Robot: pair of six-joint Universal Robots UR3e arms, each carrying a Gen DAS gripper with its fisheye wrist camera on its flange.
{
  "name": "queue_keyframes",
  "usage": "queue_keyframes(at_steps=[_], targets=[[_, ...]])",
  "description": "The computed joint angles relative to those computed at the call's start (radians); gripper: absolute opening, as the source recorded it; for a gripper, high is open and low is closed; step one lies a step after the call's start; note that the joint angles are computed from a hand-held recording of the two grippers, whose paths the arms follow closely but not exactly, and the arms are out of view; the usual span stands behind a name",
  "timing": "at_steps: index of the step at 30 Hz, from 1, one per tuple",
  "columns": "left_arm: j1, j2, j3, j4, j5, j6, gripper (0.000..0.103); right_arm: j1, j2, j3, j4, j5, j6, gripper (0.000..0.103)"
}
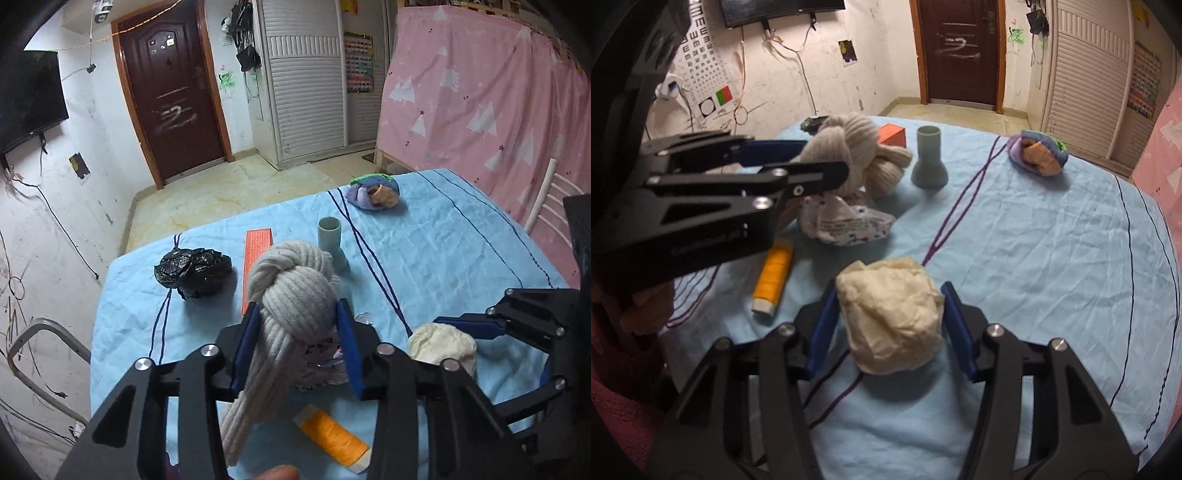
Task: Collect trash
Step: 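Grasp the beige knitted scarf with the left gripper while the right gripper grasps the cream paper ball, then carry the scarf and paper ball in both grippers over the yellow bin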
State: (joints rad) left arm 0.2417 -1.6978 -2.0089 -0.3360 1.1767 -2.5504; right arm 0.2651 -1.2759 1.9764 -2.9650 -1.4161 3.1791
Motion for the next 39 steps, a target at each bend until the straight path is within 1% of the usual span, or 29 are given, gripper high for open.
queue_keyframes(at_steps=[3, 8, 12, 14, 16, 17, 19, 20, 21, 22, 23, 24, 25, 27, 30, 33, 36, 38, 39], targets=[[-0.003, 0.019, -0.010, 0.009, 0.004, -0.014, 0.028, -0.035, -0.036, 0.046, -0.029, 0.033, 0.007, 0.053], [0.038, 0.108, -0.011, -0.065, -0.062, -0.012, 0.027, -0.086, -0.100, 0.115, -0.074, 0.070, 0.013, 0.053], [0.040, 0.182, -0.013, -0.085, -0.079, -0.020, 0.020, -0.144, -0.159, 0.187, -0.117, 0.108, 0.011, 0.053], [0.030, 0.199, -0.004, -0.095, -0.085, -0.022, 0.020, -0.170, -0.180, 0.215, -0.132, 0.128, 0.007, 0.053], [0.000, 0.204, 0.000, -0.076, -0.053, -0.030, 0.015, -0.197, -0.205, 0.251, -0.148, 0.145, 0.003, 0.053], [-0.017, 0.198, 0.009, -0.073, -0.029, -0.037, 0.015, -0.211, -0.214, 0.270, -0.160, 0.156, 0.001, 0.053], [-0.038, 0.178, 0.040, -0.095, 0.000, -0.043, 0.015, -0.239, -0.242, 0.306, -0.170, 0.176, -0.009, 0.053], [-0.046, 0.164, 0.063, -0.127, 0.011, -0.038, 0.016, -0.255, -0.254, 0.320, -0.171, 0.188, -0.017, 0.053], [-0.050, 0.157, 0.073, -0.144, 0.022, -0.035, 0.020, -0.271, -0.264, 0.331, -0.172, 0.199, -0.023, 0.053], [-0.060, 0.147, 0.078, -0.141, 0.050, -0.035, 0.037, -0.279, -0.271, 0.341, -0.175, 0.205, -0.026, 0.053], [-0.076, 0.132, 0.072, -0.106, 0.092, -0.041, 0.052, -0.292, -0.279, 0.351, -0.177, 0.215, -0.032, 0.053], [-0.077, 0.126, 0.061, -0.081, 0.110, -0.044, 0.077, -0.303, -0.285, 0.358, -0.178, 0.222, -0.036, 0.053], [-0.078, 0.116, 0.056, -0.062, 0.130, -0.051, 0.080, -0.318, -0.293, 0.370, -0.182, 0.233, -0.040, 0.053], [-0.077, 0.071, 0.079, -0.057, 0.185, -0.076, 0.080, -0.339, -0.297, 0.380, -0.185, 0.248, -0.048, 0.053], [-0.038, -0.002, 0.155, -0.118, 0.213, -0.138, 0.079, -0.368, -0.305, 0.396, -0.190, 0.270, -0.058, 0.053], [0.000, -0.062, 0.202, -0.150, 0.235, -0.179, 0.079, -0.382, -0.304, 0.402, -0.192, 0.278, -0.063, 0.053], [0.025, -0.100, 0.226, -0.200, 0.222, -0.171, 0.079, -0.392, -0.301, 0.406, -0.193, 0.284, -0.068, 0.053], [0.022, -0.129, 0.237, -0.226, 0.227, -0.163, 0.069, -0.399, -0.298, 0.407, -0.195, 0.286, -0.066, 0.053], [0.020, -0.138, 0.243, -0.250, 0.219, -0.162, 0.053, -0.402, -0.300, 0.408, -0.196, 0.288, -0.064, 0.053]])
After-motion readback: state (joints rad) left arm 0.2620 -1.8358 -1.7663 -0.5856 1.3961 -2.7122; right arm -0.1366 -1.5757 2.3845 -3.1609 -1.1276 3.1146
